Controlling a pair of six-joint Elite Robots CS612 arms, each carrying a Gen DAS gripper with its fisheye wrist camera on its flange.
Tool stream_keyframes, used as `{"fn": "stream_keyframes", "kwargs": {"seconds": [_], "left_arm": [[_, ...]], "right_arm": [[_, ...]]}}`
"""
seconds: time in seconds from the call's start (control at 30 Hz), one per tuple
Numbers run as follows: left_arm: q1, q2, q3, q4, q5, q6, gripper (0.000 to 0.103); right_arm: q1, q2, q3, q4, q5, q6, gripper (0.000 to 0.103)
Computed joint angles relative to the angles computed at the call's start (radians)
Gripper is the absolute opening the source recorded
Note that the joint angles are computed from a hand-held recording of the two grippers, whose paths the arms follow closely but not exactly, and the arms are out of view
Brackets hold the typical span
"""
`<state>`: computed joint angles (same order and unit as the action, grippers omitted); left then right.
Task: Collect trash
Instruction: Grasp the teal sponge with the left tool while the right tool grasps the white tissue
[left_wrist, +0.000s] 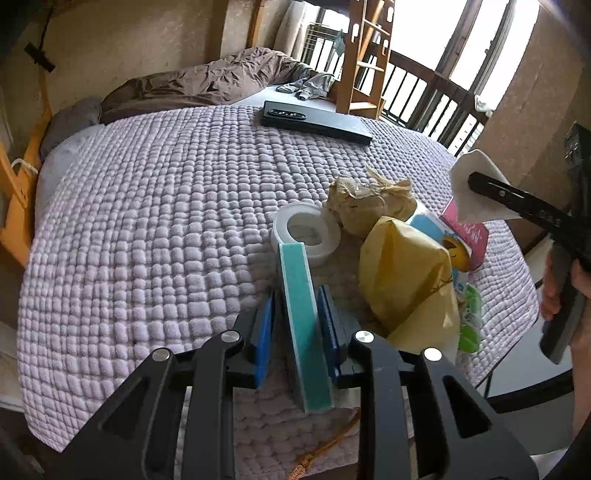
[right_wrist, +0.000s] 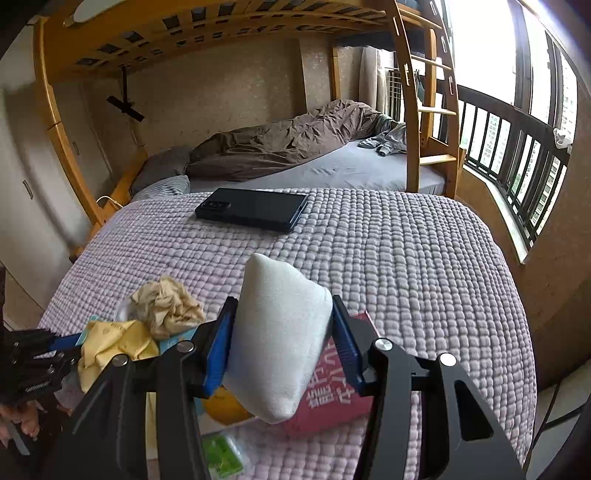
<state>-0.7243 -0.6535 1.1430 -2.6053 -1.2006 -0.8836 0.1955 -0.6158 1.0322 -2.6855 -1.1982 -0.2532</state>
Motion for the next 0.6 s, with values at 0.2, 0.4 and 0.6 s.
{"fn": "stream_keyframes", "kwargs": {"seconds": [0.2,0.4,0.6], "left_arm": [[-0.004,0.016,-0.070,0.153,0.031,0.006,0.055],[-0.001,0.024,-0.072,0.152,0.025,0.014,0.034],[0.003,0.014,-0.024,0.047,-0.011,-0.029,0.021]], "right_arm": [[-0.004,-0.033,0.061,-0.018,0.003,-0.019,0.049],[-0.009,-0.055,0.100,-0.038,0.010,-0.018,0.049],[-0.017,-0.077,0.141,-0.035,0.038,-0.018,0.049]]}}
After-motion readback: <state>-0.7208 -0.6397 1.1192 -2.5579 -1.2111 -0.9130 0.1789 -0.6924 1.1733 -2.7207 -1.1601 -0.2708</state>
